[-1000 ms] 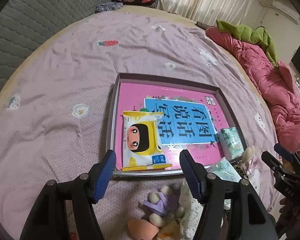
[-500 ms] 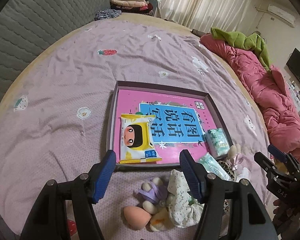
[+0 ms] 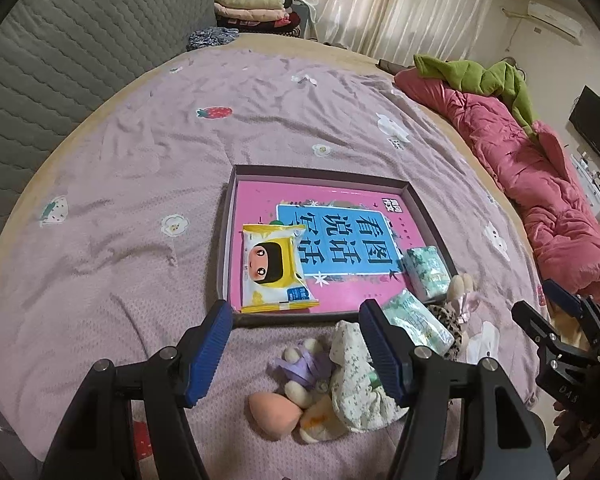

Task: Organize soft objects
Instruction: 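Open both grippers and withdraw them back toward the remaining items, then grasp the white floral scrunchie with left gripper while right grasps white tissue pack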

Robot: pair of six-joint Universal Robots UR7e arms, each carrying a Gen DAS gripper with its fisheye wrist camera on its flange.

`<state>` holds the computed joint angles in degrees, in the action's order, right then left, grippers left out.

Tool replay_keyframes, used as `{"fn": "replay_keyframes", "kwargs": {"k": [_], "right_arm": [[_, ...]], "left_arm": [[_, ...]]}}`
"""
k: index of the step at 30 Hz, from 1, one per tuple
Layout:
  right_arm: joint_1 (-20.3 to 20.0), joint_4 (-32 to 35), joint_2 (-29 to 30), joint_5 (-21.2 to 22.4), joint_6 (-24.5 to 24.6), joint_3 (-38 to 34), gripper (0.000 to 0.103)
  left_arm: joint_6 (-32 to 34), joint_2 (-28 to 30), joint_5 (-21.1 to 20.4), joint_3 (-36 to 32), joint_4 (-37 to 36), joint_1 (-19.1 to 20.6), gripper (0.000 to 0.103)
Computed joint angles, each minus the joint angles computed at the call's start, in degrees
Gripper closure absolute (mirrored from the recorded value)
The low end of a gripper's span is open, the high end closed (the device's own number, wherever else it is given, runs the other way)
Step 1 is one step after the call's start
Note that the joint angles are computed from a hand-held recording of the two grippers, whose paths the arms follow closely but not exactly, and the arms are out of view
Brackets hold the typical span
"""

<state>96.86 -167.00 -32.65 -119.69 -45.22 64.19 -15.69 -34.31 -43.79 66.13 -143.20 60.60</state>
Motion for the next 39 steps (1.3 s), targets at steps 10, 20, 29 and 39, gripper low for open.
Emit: {"fn": "replay_keyframes", "kwargs": {"k": [10, 20, 29, 39], "right_arm": [[-0.53, -1.28, -2.61, 1.84, 1.35, 4.79, 0.028], [-0.85, -1.49, -4.50, 3.35, 1.98, 8.78, 0.028], [-1.09, -1.77, -5.77, 3.96, 1.79, 12.12, 0.028], [-1.30, -0.18, -6.28, 4.93, 2.65, 13.54, 0.028]], "left_arm": [[0.36, -1.51, 0.34, 3.11, -1.19, -1.05, 0.037], [-1.19, -2.99, -0.02, 6.60, -0.88, -1.34, 0.037], [-1.70, -3.26, -0.84, 8.28, 0.33, -1.46, 0.037], [-2.57, -2.68, -2.84, 8.59, 2.09, -1.33, 0.037]]}}
